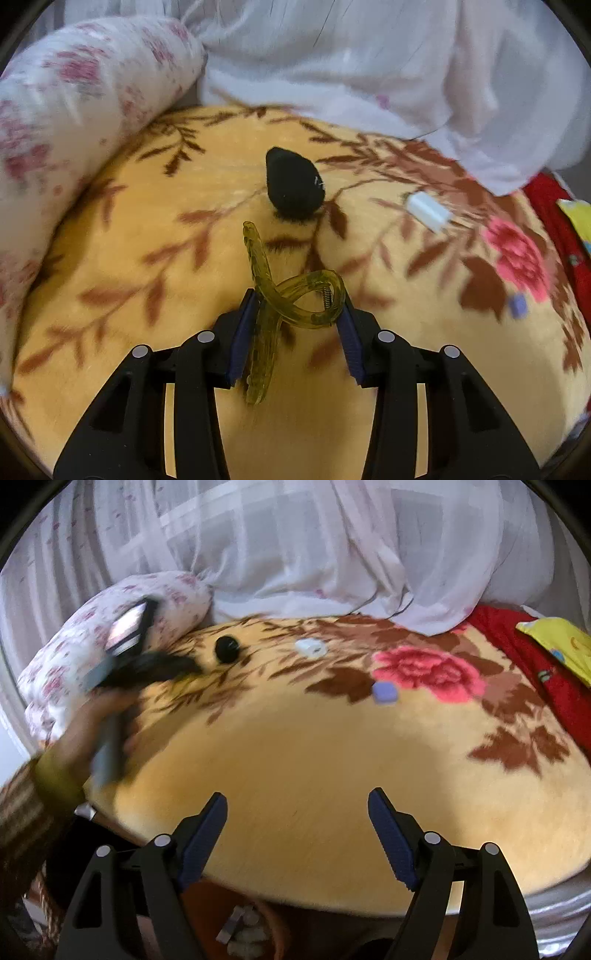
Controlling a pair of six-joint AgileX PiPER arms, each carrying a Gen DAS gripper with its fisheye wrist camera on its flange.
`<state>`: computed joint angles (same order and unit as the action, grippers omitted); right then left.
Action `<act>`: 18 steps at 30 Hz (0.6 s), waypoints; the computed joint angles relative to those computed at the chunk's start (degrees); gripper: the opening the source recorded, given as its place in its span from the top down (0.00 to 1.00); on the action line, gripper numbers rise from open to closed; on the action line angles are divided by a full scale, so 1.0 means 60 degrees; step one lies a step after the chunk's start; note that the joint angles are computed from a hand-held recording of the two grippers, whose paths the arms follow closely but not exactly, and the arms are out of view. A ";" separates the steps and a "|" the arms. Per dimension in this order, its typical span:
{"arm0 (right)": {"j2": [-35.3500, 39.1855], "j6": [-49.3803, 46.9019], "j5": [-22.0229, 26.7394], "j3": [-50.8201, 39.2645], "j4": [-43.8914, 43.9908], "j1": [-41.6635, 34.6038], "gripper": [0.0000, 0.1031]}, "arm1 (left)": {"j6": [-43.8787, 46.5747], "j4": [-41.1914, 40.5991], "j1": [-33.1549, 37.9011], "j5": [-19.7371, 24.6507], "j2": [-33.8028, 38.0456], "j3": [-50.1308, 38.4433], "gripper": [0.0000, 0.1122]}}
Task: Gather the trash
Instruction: 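Grasp the yellow hair clip with the left tool while the right tool grasps the purple eraser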
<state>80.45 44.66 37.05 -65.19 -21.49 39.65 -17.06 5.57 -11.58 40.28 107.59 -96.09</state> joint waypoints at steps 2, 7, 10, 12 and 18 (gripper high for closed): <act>0.0405 -0.0260 0.0094 -0.0460 0.0056 -0.0479 0.25 | 0.0399 -0.0324 0.0024 -0.0556 -0.1103 0.1438 0.63; 0.2400 -0.1423 0.0770 -0.2658 0.0257 -0.1761 0.25 | 0.0984 -0.0689 0.0078 -0.1472 -0.3263 0.3953 0.63; 0.3912 -0.2399 0.1551 -0.4646 0.1052 -0.2443 0.27 | 0.0961 -0.0486 -0.0012 -0.1770 -0.4184 0.4919 0.63; 0.4735 -0.2786 0.2105 -0.5810 0.1479 -0.2705 0.29 | 0.0912 -0.0305 -0.0124 -0.1860 -0.4599 0.5380 0.63; 0.7275 -0.3386 0.4446 -0.9613 0.1782 -0.2996 0.30 | 0.1111 -0.0600 -0.0371 -0.1937 -0.5236 0.6132 0.63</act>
<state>124.10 24.34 63.72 -122.87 -10.80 21.67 -10.39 1.97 -13.81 28.66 76.18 -59.30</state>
